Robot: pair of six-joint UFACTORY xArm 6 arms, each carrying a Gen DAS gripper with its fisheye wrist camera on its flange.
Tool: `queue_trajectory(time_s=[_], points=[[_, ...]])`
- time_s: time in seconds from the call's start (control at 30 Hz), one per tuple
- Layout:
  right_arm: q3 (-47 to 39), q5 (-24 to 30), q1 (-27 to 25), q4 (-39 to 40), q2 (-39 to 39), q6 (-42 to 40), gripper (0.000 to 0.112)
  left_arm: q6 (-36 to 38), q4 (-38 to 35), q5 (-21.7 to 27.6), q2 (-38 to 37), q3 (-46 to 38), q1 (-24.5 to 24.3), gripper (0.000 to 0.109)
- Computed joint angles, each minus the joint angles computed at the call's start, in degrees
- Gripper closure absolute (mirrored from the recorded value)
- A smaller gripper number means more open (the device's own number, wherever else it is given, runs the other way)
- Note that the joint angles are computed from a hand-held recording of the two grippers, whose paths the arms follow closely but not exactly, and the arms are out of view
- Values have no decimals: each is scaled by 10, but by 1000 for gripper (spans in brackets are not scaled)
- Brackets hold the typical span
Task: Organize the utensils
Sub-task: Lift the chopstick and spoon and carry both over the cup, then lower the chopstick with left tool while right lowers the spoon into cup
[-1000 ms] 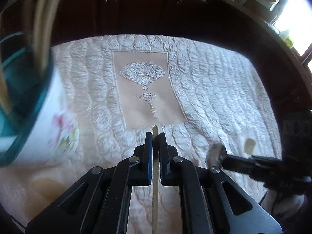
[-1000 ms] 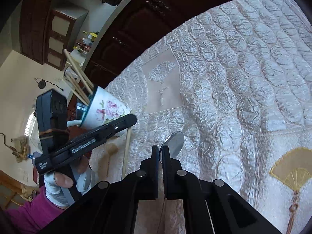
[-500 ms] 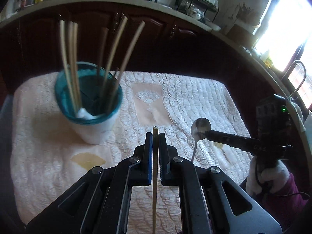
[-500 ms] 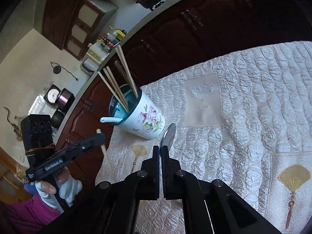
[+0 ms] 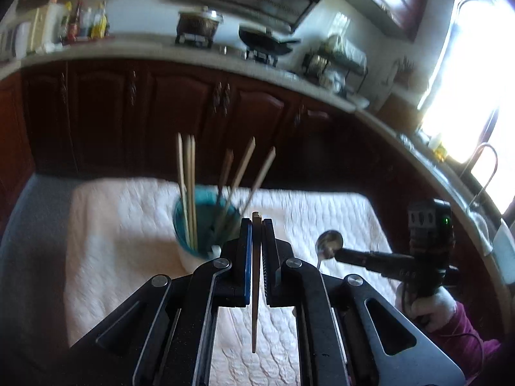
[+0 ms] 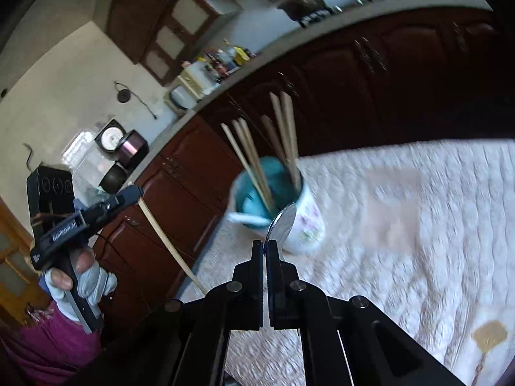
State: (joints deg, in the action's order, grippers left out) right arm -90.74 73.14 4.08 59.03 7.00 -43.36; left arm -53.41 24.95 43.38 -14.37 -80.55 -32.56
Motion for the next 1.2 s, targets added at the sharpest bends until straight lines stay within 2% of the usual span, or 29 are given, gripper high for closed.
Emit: queue_trajectory(time_s=[0.3,0.47,0.63,0.87,1.2], points=[[-180,-17,50,11,91,35,111,2,62,23,48,-113,38,104],[-307,-21,79,-25,179,75,111,16,68,33,97,-180,74,104],[-379,-38,101,-54,247,115,111,-9,130,46,131,-187,86,104],[-358,-66,115,-76,265,124,111,-46,144,17,145,-132,94,104],[-254,-80,115,-68,225,104,111,-58,124,8,147,-86,82,104]])
